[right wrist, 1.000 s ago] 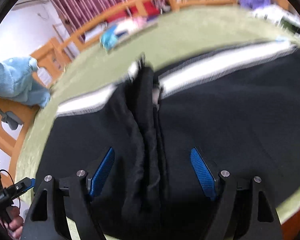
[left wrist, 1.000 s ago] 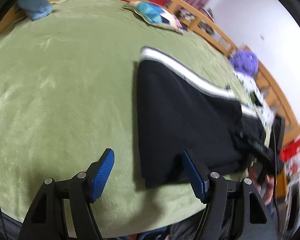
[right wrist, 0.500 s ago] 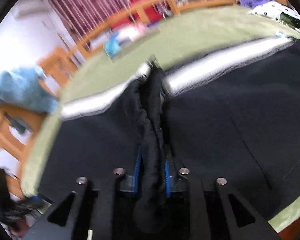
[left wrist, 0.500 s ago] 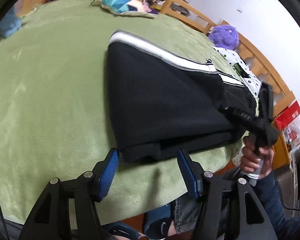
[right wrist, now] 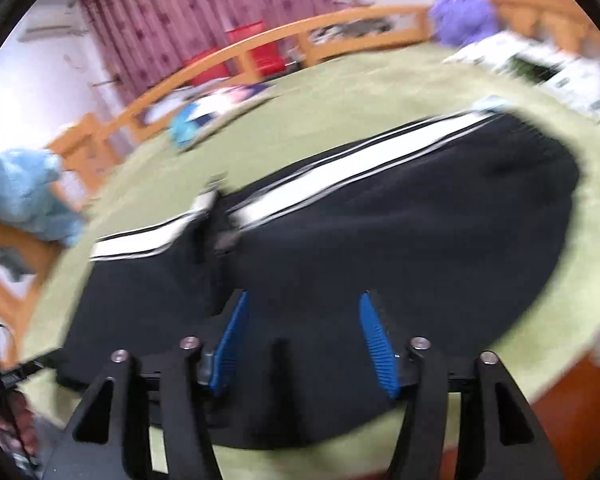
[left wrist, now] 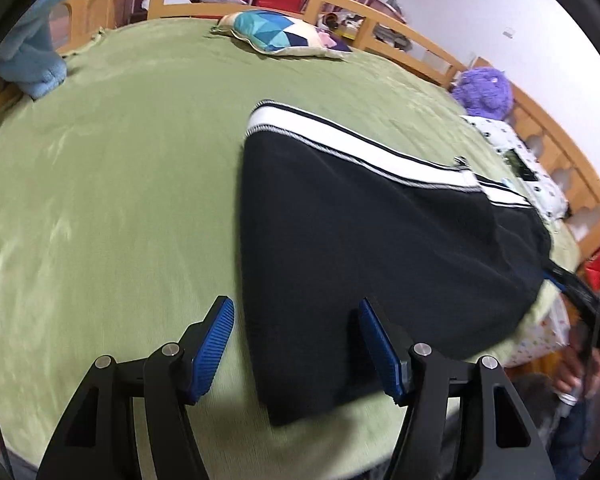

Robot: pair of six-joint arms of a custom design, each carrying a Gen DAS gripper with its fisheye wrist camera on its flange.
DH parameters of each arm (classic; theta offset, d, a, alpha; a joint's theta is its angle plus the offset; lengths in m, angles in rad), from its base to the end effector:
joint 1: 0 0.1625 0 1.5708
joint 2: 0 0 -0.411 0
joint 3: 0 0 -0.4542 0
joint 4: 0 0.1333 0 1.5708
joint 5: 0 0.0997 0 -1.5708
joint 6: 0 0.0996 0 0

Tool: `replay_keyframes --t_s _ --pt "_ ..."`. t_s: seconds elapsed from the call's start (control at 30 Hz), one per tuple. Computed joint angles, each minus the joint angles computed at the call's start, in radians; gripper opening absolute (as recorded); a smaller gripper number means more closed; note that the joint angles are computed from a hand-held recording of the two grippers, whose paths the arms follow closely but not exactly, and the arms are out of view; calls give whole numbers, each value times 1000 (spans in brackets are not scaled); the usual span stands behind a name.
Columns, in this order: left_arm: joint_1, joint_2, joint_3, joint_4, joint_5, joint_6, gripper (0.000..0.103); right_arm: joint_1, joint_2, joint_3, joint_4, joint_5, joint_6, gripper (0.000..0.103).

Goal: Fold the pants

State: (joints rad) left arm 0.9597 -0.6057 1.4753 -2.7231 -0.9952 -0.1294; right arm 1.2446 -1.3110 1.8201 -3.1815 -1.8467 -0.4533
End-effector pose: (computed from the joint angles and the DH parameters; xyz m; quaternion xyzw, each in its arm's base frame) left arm -0.2767 -0.7218 -0.0030 0.1876 0.9314 -0.2276 0.2131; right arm -0.1022 -0.6334 0.3839 -0.0182 -0.8469 0.4350 0.3054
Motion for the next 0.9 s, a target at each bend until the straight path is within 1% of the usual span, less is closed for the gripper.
replay_keyframes --t_s 0.07,0.1,0.13,0.2,0.3,0.4,0.5,0.53,0.63,0.73,0.77,0.8,0.83,0.87,0.9 --pt "6 34 -48 25 19 0 62 -17 -16 -5 -51 -53 -35 68" --pt "11 52 -77 47 25 -6 62 -26 -22 -8 -65 -67 -45 72" --pt "16 69 -102 61 23 -11 62 -43 -30 -17 -75 -79 -48 74" --pt "28 90 -141 86 0 -14 57 -75 -41 -44 -46 -79 -21 75" --pt "40 102 -165 109 -18 -26 57 -132 -42 -96 15 -45 33 75" --pt "54 119 -194 120 -46 -43 57 -177 -6 -170 84 -7 89 75" --pt "67 138 -239 165 -78 -50 57 -223 21 -230 158 78 167 75" --pt "69 143 -251 172 -83 -50 57 -239 36 -263 200 122 198 75" --pt "78 165 -304 228 -103 -58 57 -258 65 -306 200 205 220 79" --pt "82 183 -331 236 -107 -73 57 -261 102 -364 242 253 255 81" --pt "83 191 -341 235 -109 -78 57 -260 114 -377 240 253 260 82" --pt "84 197 -347 228 -110 -77 57 -256 126 -387 231 244 254 81" --pt "84 205 -355 222 -110 -74 57 -251 132 -398 239 233 245 78" --pt "82 210 -360 222 -103 -75 53 -250 134 -405 241 234 246 62" --pt "79 212 -360 218 -99 -71 42 -258 129 -402 251 260 256 49"
